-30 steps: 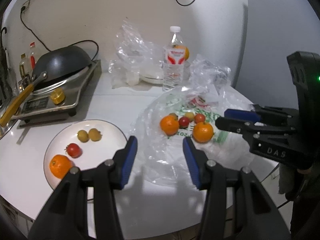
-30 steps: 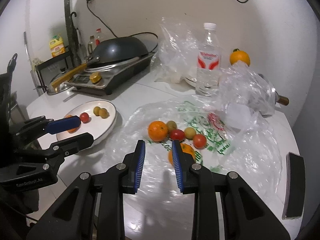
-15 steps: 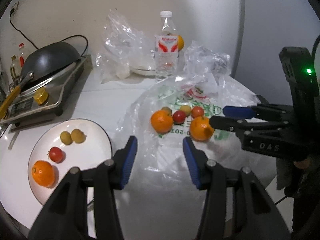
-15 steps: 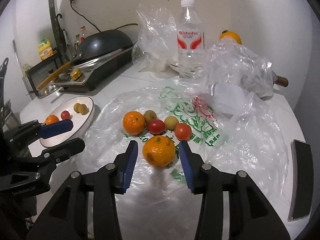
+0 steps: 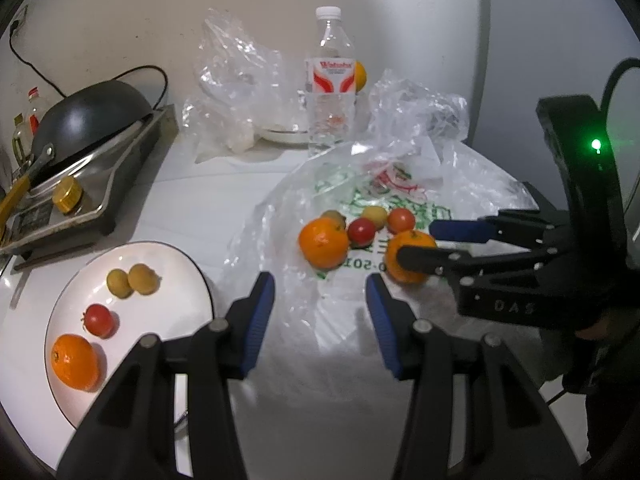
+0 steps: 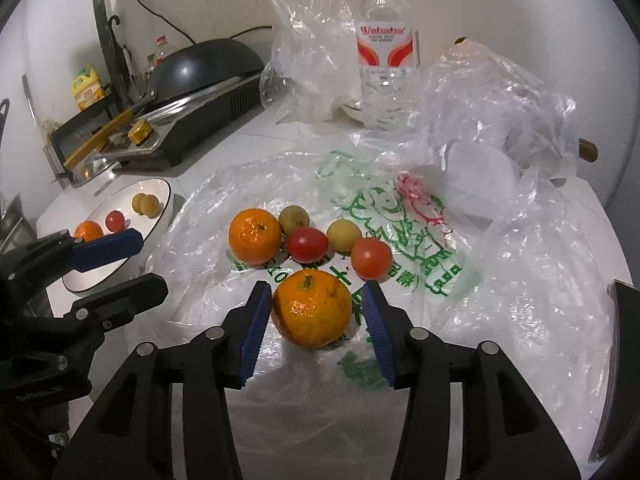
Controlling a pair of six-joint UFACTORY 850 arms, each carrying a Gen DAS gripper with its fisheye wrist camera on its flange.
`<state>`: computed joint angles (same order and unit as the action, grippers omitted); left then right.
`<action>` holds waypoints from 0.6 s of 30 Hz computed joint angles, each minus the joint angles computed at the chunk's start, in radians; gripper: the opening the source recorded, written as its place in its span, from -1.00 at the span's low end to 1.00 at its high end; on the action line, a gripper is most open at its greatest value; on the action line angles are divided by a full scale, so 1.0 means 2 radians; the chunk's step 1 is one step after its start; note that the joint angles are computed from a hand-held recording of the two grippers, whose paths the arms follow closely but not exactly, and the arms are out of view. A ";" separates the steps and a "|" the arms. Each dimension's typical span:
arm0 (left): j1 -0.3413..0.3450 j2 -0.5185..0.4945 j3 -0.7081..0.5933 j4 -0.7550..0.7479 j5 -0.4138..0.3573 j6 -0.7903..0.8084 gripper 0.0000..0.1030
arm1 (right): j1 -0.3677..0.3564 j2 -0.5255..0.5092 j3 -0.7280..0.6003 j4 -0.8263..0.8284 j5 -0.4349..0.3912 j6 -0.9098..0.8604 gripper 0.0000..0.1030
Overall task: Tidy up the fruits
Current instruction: 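Grasp a large mandarin orange from the bag with the right tool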
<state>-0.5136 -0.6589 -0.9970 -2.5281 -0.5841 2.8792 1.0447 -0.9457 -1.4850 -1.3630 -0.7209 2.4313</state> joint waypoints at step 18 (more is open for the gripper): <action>-0.009 -0.008 -0.018 0.008 0.016 -0.007 -0.05 | -0.004 0.009 0.013 -0.009 0.018 -0.006 -0.07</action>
<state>-0.5313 -0.6746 -1.0338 -2.5129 -0.5523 2.8660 1.0359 -0.9273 -1.4594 -1.3814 -0.6851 2.4184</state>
